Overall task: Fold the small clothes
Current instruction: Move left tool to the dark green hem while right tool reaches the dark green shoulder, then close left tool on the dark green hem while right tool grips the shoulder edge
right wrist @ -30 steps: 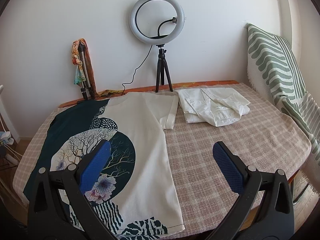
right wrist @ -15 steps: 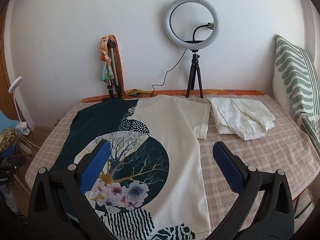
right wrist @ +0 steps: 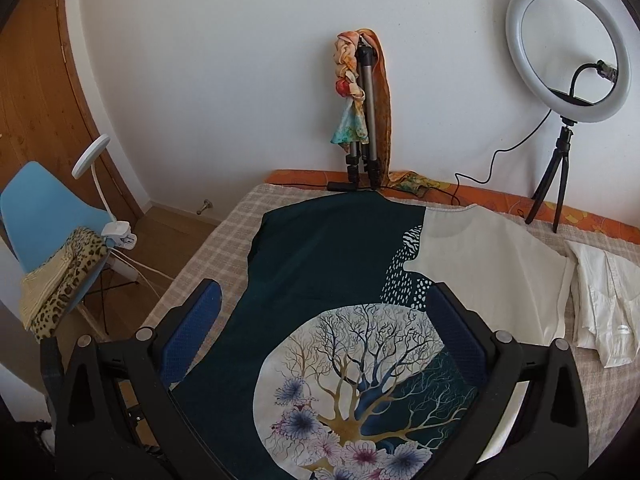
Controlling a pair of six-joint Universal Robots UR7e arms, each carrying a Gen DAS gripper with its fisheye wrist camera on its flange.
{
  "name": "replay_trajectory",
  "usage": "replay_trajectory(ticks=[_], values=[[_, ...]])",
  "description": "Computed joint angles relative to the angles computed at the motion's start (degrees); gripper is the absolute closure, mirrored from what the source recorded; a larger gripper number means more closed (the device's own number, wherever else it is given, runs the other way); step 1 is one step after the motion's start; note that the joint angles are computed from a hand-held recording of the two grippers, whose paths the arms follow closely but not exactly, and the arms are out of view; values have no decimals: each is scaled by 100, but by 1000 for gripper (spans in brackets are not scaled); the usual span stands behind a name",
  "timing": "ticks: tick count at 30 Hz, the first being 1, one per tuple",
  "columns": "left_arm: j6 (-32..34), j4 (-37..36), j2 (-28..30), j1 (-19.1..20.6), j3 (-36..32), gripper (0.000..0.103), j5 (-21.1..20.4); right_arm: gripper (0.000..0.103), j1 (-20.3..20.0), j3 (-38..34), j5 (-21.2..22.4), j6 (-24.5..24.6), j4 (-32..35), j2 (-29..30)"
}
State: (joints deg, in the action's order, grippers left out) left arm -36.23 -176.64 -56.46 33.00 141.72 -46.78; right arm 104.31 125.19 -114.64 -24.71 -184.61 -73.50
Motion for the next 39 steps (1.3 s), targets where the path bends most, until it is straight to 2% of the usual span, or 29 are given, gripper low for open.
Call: replay_trajectory(ticks=[1,2,5,6,12,14,19,23,25,30,35,39], values=[[50,-117,26,89,-6,37,-138,0,47,-240,4,42,174,211],[41,-172,63,150,-19,39,-224,0,85,-484,11,91,305,439],[100,-337,168,307,-65,39,-495,1,130,-1230,-55,254,795,1096],[114,-382,185,337,-74,39,-578,4,119,-1488,-57,322,978,1316],[157,-276,209,489,-163,40,-679,15,6,-2949,-31,733,2047,2608],[148,-229,225,549,-181,47,-722,15,-34,-3341,-43,823,2246,3002],[189,-204,282,771,-222,52,-1047,16,-98,-4142,-81,889,2571,3805],[284,-204,335,851,-278,61,-1141,17,-153,-4692,-110,924,2713,4317],[377,-201,358,853,-296,63,-1158,23,-185,-4972,-147,972,2889,4540],[478,-218,418,909,-354,65,-1242,25,-269,-5512,-322,975,3093,4966],[560,-270,457,989,-423,91,-1312,34,-330,-5897,-406,849,3347,5215],[640,-361,477,1085,-469,97,-1525,40,-338,-6112,-596,692,3462,5381]])
